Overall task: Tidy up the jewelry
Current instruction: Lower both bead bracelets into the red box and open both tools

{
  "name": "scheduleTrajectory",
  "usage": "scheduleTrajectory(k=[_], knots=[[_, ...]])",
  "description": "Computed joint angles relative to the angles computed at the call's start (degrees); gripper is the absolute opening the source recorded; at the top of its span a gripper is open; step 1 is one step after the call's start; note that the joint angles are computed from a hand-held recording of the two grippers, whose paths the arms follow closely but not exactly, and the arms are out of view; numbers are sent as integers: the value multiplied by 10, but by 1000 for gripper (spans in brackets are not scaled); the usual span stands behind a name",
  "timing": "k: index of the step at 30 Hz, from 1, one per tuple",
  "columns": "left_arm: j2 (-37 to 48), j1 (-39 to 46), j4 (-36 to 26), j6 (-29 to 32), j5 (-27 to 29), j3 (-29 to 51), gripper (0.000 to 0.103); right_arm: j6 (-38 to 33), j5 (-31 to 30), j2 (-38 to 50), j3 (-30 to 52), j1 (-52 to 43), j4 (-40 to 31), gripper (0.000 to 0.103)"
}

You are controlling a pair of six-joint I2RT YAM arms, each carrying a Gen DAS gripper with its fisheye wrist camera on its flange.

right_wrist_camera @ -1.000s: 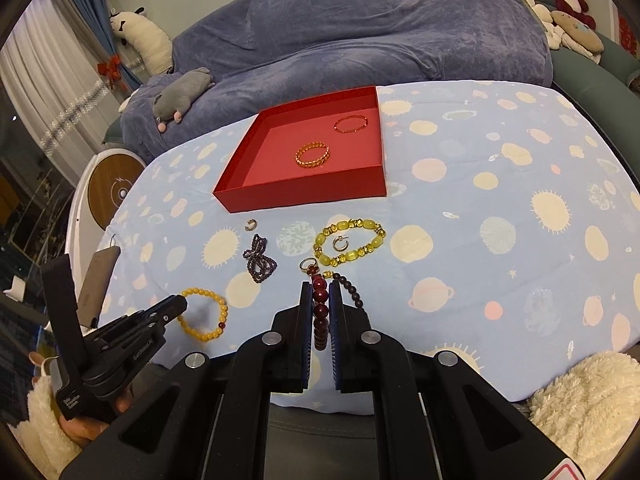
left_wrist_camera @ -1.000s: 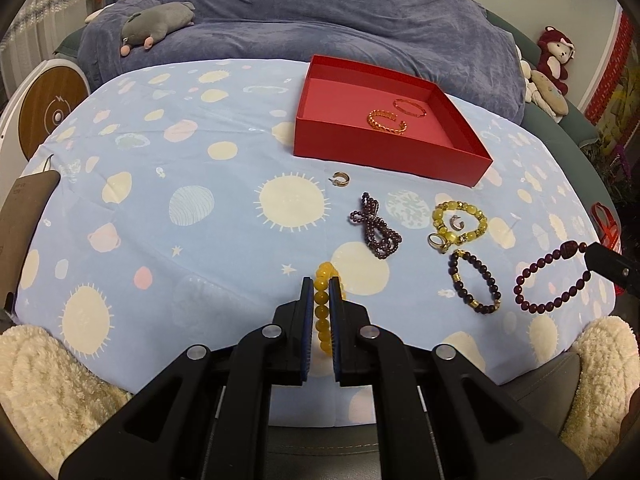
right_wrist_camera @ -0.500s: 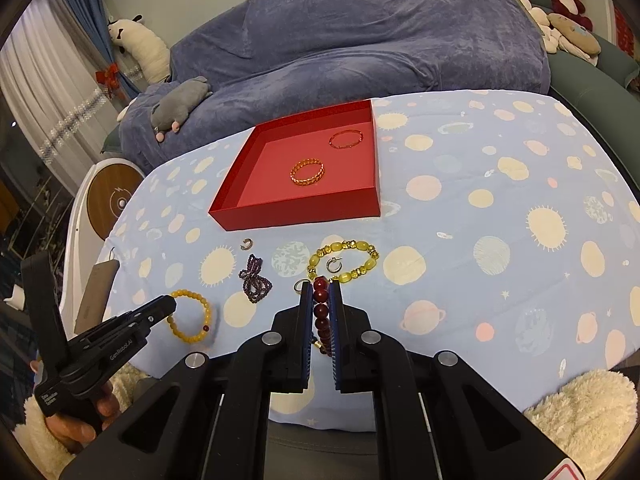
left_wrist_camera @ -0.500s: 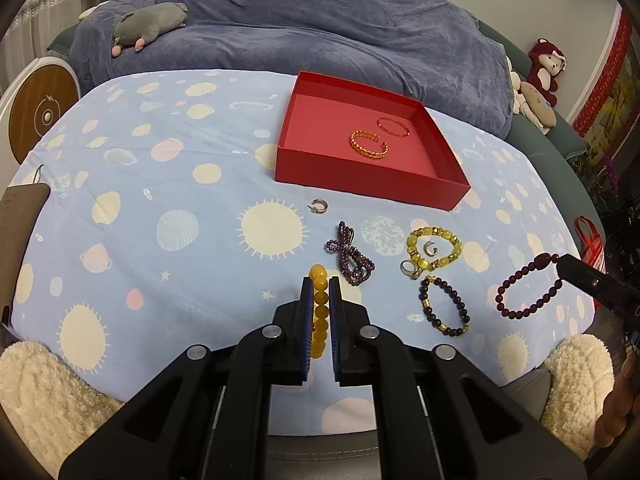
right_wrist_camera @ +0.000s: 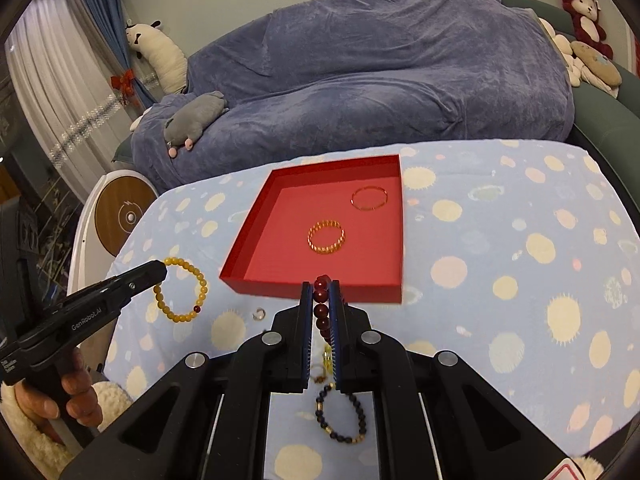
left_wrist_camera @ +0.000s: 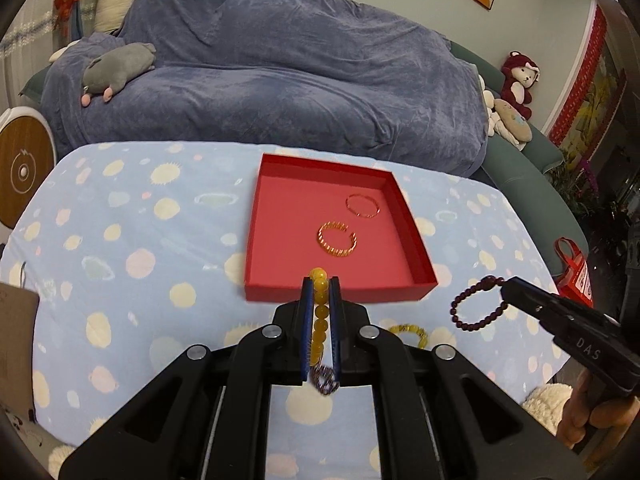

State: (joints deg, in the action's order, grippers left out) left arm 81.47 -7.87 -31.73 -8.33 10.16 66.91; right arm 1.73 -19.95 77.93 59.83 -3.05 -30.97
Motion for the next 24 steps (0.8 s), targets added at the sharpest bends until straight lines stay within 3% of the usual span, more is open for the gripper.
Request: scheduleTrajectory(k=[7,14,19,24], knots=[[165,-22,13,-9,15,197,7,24,10,161,162,38,32,8],[354,-30,-21,0,9,403,7,59,6,341,339,50,18,8],[462,-22,-40,6,1,489,7,83,-5,462,437,44,-7,8],[552,-11,-54,16,4,533,8,62,47,537,483,45,-37,8]])
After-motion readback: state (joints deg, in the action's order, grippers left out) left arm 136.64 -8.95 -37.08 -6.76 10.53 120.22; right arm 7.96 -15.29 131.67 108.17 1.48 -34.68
